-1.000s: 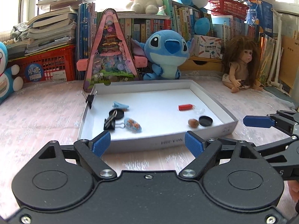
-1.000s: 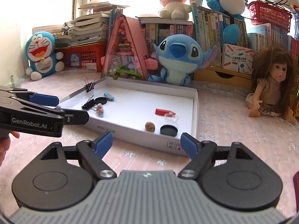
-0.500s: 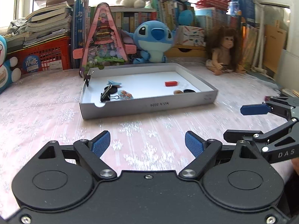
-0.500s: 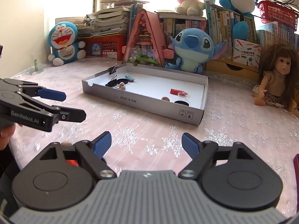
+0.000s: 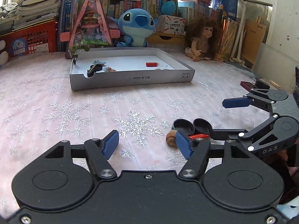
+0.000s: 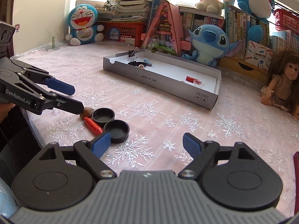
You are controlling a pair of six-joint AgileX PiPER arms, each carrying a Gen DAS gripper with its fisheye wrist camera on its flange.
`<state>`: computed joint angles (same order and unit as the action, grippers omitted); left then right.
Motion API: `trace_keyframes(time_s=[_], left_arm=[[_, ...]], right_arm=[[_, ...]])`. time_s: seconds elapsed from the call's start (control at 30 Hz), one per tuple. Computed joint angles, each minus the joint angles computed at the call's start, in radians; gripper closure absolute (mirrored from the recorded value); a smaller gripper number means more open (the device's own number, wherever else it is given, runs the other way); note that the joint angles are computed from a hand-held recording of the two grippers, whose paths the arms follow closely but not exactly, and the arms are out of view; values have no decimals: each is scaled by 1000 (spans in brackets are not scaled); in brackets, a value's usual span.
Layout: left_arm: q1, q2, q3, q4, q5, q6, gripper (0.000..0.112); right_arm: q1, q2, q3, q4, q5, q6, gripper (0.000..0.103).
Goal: Organize rigid objects
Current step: 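Lift both grippers away from the tray and return toward the remaining items, then grasp the brown nut with the left gripper while the right gripper grasps a black round lid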
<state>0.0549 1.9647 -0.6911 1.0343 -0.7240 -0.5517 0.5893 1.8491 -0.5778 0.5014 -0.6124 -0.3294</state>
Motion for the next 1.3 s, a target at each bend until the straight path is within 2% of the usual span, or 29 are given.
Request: trace_keyframes(time_s=[0.1,0.3,0.6,0.77,0.93,1.3], left_arm=[[1,-2,6,11,-10,15,54],[-37,-1,22,-60,5,102,63],[-79,15,23,-170,4,192,68],[-91,30,3,-181,10,184,69],[-105,46,-18,-193,15,176,78],[-124,66,-57,-221,32,169,78]], right_arm=[[4,12,-11,12,3,-12,12],[5,26,-22,33,-2,-9,12],[11,42,-34,80,-26,-31,12],[6,46,-36,85,-42,-23,12],[8,55,-45,77,-54,-27,12],[8,77,-78,58,-53,-34,14]])
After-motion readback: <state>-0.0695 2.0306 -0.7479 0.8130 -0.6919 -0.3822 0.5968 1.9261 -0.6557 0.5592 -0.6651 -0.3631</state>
